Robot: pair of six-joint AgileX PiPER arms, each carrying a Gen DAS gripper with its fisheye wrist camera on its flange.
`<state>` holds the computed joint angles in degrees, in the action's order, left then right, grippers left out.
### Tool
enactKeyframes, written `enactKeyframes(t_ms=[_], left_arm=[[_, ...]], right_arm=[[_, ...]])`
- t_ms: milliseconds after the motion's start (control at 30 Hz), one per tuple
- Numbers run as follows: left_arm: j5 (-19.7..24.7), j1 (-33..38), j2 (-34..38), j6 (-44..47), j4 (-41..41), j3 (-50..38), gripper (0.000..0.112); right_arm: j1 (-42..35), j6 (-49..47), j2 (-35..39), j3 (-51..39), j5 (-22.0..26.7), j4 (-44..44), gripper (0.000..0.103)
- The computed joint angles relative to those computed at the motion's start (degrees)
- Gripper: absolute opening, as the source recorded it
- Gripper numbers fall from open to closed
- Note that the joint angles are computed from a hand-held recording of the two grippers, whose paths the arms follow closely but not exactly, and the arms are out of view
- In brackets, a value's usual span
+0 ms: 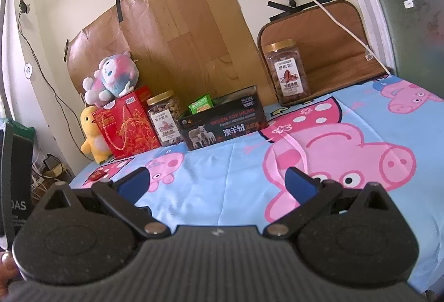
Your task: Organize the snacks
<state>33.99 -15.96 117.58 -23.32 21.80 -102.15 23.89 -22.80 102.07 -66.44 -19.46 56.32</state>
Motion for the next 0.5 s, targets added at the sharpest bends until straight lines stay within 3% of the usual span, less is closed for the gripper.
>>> enactKeyframes(t_ms=[500], left_arm=[[0.4,0.1,0.5,-0.7,0.6,-0.3,0.103]], right_arm=[[0.3,0.0,0.2,-0.2,0.1,-0.1,0.103]])
